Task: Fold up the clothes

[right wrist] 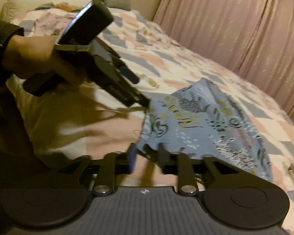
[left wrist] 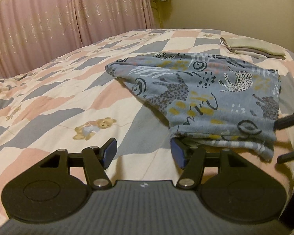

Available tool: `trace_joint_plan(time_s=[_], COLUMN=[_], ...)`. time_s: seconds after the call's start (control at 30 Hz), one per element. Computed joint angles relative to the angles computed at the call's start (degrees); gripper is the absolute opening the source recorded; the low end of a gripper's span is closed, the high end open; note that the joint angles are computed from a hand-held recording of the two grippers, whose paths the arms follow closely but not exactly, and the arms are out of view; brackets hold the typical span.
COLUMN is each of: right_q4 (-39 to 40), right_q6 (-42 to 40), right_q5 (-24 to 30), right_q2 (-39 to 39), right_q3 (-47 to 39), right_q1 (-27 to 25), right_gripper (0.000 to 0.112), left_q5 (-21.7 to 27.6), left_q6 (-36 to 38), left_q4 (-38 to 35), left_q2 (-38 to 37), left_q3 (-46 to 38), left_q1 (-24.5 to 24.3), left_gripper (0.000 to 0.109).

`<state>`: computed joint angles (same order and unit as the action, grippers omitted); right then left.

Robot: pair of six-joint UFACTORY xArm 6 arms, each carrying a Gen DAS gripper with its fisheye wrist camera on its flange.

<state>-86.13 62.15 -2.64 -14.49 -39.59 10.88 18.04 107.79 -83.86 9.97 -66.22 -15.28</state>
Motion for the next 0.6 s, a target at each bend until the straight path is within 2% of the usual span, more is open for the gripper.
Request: trace_joint_plan(time_s=[0.13,0.2,0.27,0.33,0.4,0.47,0.53,0.6], right_q4=[-1.89,-3.49,-4.60,-2.99,-5.54,-6.52,-6.13,-5.71], right_q6=[-1.09,-4.16,-7.76,-14.25,-14.54,-13.96,-12.76,-11.63], right_q5=[0.83,3.60,6.38,8.13,8.91,8.98,8.46,7.94], right_q2=[1.00,1.75,2.49,3.22,4.10,4.61,4.81,4.99], right_q3=[-1.40,-2.12,-2.77,-2.75,-3.43,-3.88,-4.13,-4.36], right_q1=[0.56,2.00,3.47,4.49,4.79,4.75,4.42,4.11], right_gripper=[0.036,0.036,0.036,0.036,0.034,0.026,0.006,0.003], left_q5=[0.30,0.91,3.35,7.79,11.24,13.85,15.43,17.41], left_q6=[4.15,7.73,13.57,21.68,29.69,37.54,45.29,51.83], left_q4=[-1.69,-3.07,-5.10,-6.94,-7.75,-8.00,-9.27,-9.85], left_q2=[-0.86,-1.60,-2.86,-4.60,-6.30,-7.95,-9.20,-10.13], left_q3=[0.75,1.35,2.43,4.19,6.18,8.22,10.15,11.66], left_q1=[0.34,0.59,1.34,2.61,3.45,3.92,3.68,3.53], left_gripper=[0.057,0.057,0.060,0.063,0.064,0.064,0.064,0.064])
